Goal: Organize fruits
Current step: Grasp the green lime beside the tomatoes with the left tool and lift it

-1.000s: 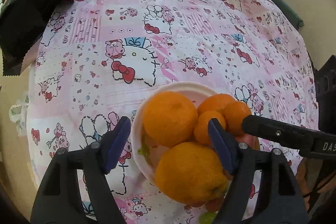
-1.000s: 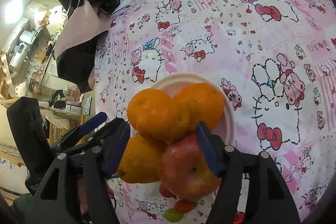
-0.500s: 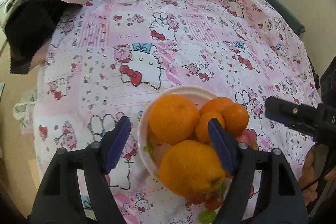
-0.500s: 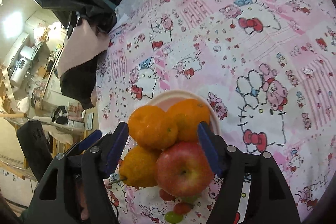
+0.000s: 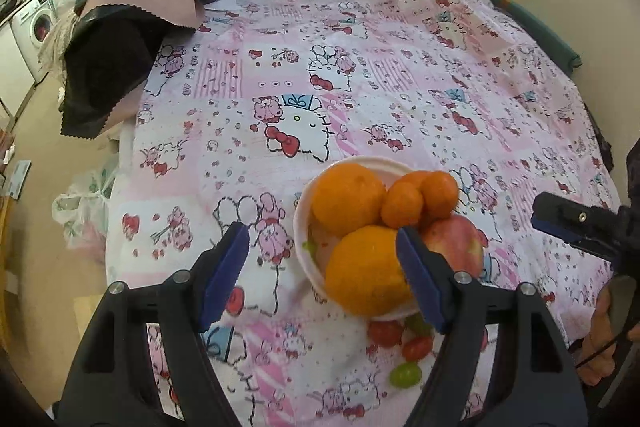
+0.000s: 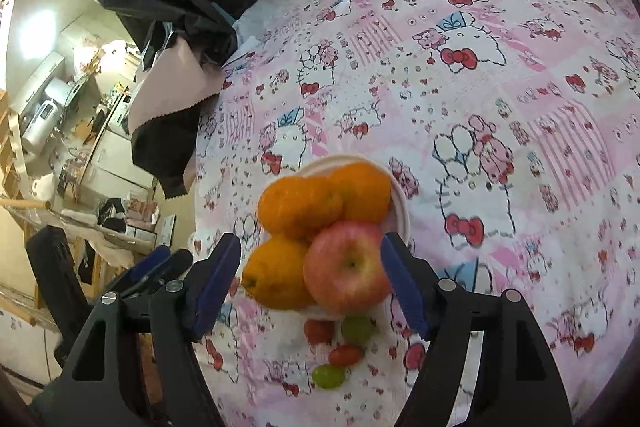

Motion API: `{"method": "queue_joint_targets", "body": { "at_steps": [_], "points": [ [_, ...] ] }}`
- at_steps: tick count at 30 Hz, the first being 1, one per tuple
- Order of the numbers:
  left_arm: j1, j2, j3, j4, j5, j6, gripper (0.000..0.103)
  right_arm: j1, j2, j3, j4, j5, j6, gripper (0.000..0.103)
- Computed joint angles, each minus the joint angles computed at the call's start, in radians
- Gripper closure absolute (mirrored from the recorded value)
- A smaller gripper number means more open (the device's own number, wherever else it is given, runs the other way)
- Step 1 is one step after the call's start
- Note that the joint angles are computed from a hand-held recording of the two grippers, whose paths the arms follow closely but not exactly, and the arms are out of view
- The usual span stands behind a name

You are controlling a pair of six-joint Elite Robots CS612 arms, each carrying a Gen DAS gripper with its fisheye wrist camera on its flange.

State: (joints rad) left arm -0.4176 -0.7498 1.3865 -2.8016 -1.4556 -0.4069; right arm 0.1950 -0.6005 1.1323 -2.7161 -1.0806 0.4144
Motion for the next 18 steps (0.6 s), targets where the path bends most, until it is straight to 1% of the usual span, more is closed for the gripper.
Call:
{"method": "queue_joint_targets", "body": {
  "at_steps": [3,6,9,12,15,18],
  "points": [
    [-0.006,-0.026,0.045,-0.031,0.024,0.005,0.03,0.005,-0.027,0.049,-0.029,-0.022,-0.01,0.028],
    [-0.01,-0.047,0.083,-0.048,0.04,-0.017,0.03,0.009,-0.047,0.088,-0.052,-0.034,-0.011,0.028],
    [-0.014,-0.062,0.114,-0.053,0.042,-0.039,0.03,0.019,-0.066,0.123,-0.077,-0.065,-0.039,0.028],
    [-0.022,-0.073,0.144,-0.06,0.038,-0.049,0.03,0.029,-0.084,0.158,-0.104,-0.097,-0.058,0.028],
    [-0.031,-0.08,0.166,-0.059,0.027,-0.061,0.03,0.032,-0.098,0.19,-0.127,-0.111,-0.045,0.027],
    [-0.045,-0.081,0.184,-0.053,0.0,-0.066,0.03,0.027,-0.104,0.209,-0.13,-0.093,-0.02,0.025]
  ]
}}
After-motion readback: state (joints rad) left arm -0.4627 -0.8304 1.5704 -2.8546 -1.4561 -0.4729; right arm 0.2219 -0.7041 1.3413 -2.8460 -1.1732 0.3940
